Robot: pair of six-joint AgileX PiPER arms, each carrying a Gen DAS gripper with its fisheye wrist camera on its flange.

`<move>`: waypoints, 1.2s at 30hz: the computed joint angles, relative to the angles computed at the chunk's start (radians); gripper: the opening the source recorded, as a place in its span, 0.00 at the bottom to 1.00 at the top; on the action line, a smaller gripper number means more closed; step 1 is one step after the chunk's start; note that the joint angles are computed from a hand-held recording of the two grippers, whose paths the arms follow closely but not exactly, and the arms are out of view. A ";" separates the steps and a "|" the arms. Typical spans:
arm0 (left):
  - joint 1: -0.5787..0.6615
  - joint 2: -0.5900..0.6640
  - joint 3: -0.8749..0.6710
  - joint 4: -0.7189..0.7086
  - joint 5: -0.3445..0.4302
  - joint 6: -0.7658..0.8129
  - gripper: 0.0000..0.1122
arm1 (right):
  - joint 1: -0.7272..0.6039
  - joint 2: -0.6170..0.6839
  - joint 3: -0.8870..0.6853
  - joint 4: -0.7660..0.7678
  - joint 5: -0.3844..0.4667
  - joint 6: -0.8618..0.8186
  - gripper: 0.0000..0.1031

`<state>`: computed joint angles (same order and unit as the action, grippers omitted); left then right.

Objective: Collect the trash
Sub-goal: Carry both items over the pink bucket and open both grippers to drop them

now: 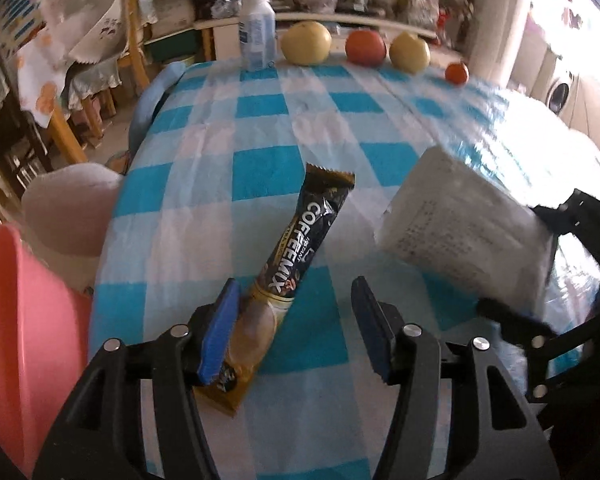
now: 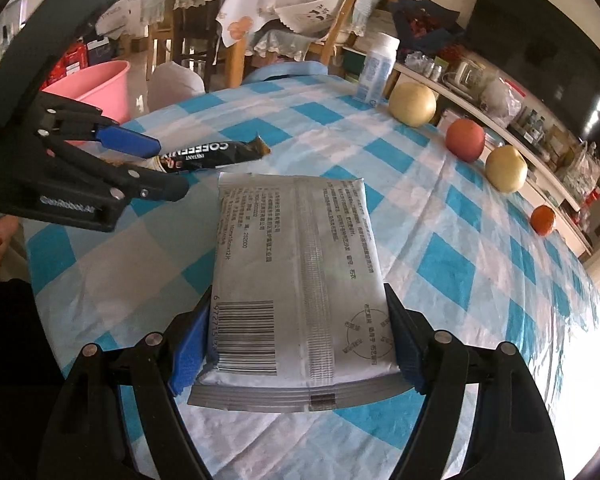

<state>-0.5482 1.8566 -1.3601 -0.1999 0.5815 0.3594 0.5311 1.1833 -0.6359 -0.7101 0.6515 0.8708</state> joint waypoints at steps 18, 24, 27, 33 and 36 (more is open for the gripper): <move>0.066 -0.055 0.086 -0.194 -0.067 0.099 0.15 | -0.012 0.004 -0.026 0.028 -0.023 0.004 0.75; 0.139 -0.131 0.138 -0.284 -0.077 0.194 0.15 | -0.007 0.022 -0.068 0.104 -0.044 -0.034 0.75; 0.186 -0.178 0.161 -0.324 -0.075 0.244 0.15 | 0.018 0.040 -0.107 0.118 -0.038 -0.031 0.75; 0.275 -0.260 0.188 -0.325 -0.079 0.276 0.15 | 0.077 0.093 -0.206 0.136 -0.022 -0.039 0.75; 0.326 -0.284 0.196 -0.323 -0.087 0.288 0.15 | 0.110 0.133 -0.269 0.140 -0.010 -0.051 0.75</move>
